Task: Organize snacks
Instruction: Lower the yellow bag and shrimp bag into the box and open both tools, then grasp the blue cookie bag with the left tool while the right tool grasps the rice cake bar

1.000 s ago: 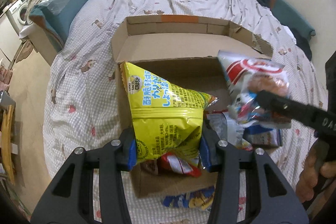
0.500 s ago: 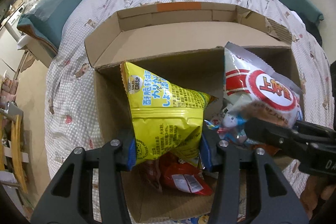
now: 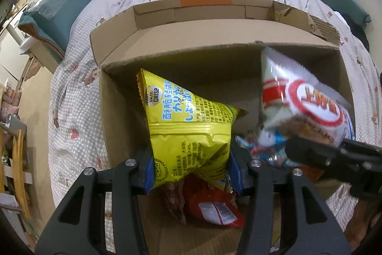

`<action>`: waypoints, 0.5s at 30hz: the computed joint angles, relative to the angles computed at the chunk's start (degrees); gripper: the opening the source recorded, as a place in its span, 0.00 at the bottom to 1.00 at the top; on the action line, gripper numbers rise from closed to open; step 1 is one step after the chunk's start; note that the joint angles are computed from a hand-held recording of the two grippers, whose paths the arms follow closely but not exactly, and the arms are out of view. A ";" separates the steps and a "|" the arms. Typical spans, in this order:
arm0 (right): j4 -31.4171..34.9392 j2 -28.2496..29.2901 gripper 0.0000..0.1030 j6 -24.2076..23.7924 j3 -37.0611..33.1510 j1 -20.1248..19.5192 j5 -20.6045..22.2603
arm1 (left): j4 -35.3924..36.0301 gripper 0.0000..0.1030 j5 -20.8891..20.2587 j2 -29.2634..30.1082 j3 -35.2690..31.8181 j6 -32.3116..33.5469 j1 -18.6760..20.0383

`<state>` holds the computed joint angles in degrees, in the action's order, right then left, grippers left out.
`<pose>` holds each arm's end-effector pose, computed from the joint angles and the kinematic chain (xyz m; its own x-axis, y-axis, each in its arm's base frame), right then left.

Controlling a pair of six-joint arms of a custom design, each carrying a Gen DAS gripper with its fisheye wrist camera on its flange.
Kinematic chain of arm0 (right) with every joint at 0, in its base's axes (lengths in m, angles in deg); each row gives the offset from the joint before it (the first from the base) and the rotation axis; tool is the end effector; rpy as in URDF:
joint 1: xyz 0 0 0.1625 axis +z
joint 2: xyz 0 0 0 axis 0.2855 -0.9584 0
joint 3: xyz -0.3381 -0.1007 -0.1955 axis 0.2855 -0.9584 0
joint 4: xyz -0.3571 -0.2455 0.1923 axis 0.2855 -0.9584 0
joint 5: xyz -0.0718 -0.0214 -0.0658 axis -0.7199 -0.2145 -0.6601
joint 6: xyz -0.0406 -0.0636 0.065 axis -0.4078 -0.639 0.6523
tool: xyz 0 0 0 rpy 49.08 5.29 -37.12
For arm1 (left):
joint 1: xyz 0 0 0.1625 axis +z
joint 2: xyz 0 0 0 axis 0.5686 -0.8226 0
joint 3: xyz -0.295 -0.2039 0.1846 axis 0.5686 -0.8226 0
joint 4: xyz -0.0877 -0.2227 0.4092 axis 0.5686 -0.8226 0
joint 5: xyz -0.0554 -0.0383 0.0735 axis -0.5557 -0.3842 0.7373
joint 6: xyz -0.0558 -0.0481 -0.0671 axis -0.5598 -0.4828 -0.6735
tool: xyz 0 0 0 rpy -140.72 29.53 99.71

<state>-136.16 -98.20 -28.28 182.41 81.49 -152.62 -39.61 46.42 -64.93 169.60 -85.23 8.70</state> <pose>0.1972 -0.4694 0.0694 -0.9711 -0.2312 0.0589 -0.2381 0.9545 -0.1797 -0.1509 -0.4322 0.1797 -0.6884 -0.0651 -0.7224 0.2744 0.8986 -0.3425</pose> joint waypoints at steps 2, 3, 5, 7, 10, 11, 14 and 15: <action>0.43 0.14 0.41 0.15 -0.37 1.36 -4.00 | -1.61 0.46 -0.79 0.09 -0.09 1.06 0.38; -0.83 0.24 0.41 -0.21 -0.33 2.26 -6.32 | -1.48 0.48 -1.04 0.19 -0.29 0.97 0.53; -2.41 0.03 0.46 -1.02 -0.31 3.09 -8.51 | -0.29 0.57 -2.07 0.44 -0.91 0.39 0.65; -1.55 -0.68 0.57 0.25 -0.36 2.02 -5.80 | 1.00 0.79 -2.21 0.02 -0.86 -1.13 -0.03; 3.26 -1.83 0.82 -0.54 -0.79 -0.61 3.91 | 2.43 0.84 -1.15 -2.35 0.40 -3.20 -2.10; 2.48 -2.11 0.82 -1.31 -0.54 -0.30 4.01 | 2.78 0.85 -0.96 -3.08 0.75 -3.29 -2.68; -4.03 -2.62 0.82 -1.98 0.30 2.52 -4.26 | 5.01 0.85 0.34 -4.98 1.36 -4.03 -4.22; -4.54 -2.70 0.82 -1.36 0.29 2.68 -5.98 | 5.79 0.85 0.59 -5.57 1.46 -4.64 -4.45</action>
<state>-140.70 -100.91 -29.63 182.70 84.17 -158.60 -33.82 47.01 -70.51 171.06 -89.88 4.25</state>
